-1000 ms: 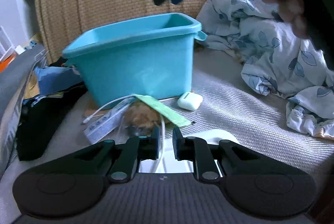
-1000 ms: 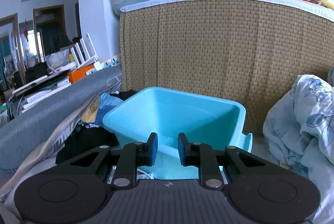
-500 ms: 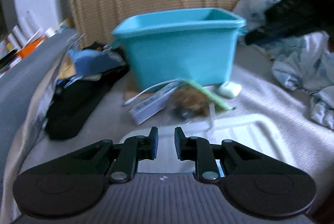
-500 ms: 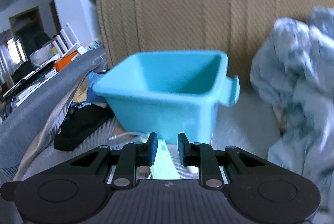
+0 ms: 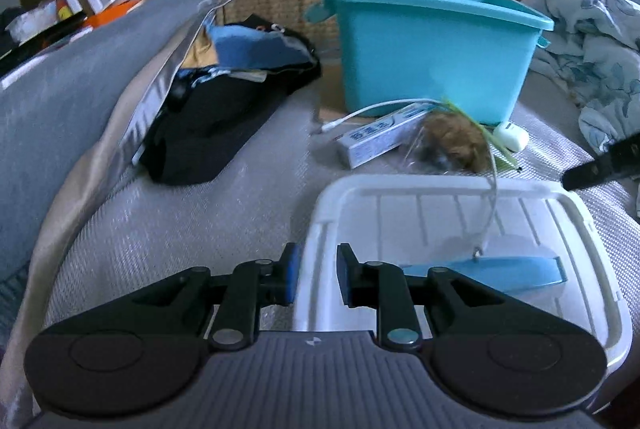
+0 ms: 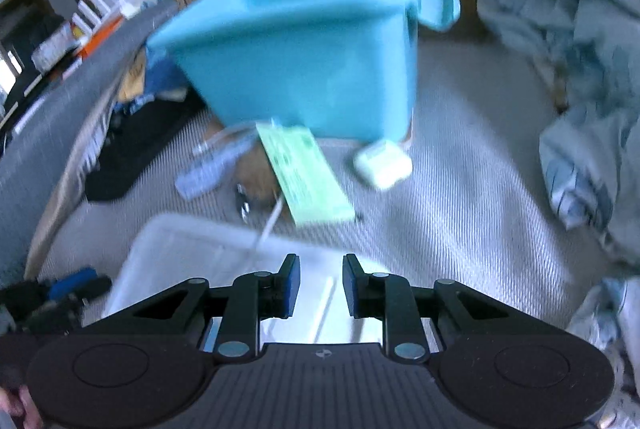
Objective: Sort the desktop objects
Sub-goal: 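Move both tools toward the white lid with the blue handle, then close both grippers on the rim of the white lid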
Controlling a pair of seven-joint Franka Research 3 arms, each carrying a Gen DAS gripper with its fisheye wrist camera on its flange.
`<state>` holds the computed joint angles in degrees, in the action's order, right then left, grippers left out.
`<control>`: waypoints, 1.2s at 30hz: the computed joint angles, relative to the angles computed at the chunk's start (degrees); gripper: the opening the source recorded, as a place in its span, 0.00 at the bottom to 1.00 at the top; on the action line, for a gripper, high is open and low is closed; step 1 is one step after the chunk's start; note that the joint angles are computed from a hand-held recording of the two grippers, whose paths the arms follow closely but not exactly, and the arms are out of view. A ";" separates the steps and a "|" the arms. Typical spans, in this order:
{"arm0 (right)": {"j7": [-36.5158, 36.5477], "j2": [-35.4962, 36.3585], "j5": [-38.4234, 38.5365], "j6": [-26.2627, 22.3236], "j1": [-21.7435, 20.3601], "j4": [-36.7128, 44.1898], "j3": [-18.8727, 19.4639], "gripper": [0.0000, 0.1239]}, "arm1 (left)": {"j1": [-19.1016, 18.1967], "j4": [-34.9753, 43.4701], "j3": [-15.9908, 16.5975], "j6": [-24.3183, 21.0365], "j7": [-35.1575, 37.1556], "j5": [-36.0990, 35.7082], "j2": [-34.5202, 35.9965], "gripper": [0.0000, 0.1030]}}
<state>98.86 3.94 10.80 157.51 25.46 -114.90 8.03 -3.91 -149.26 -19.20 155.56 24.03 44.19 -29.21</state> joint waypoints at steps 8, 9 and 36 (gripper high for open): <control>0.07 -2.79 1.66 -3.06 -0.87 -3.29 -0.17 0.26 | 0.19 -1.85 1.28 1.47 0.04 -1.72 -0.67 0.25; 0.15 -2.87 1.54 -3.40 -0.94 -3.54 -0.15 0.26 | 0.11 -2.06 1.60 1.94 0.30 -2.13 -0.60 0.25; -13.91 -5.22 19.32 -5.57 -1.53 -7.50 -0.03 0.47 | -0.10 -3.24 4.85 10.63 14.14 -12.18 2.77 0.35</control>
<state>84.96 -1.28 30.12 151.95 23.93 -122.40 8.00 -4.01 -152.50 -14.35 166.19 38.17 32.01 -26.43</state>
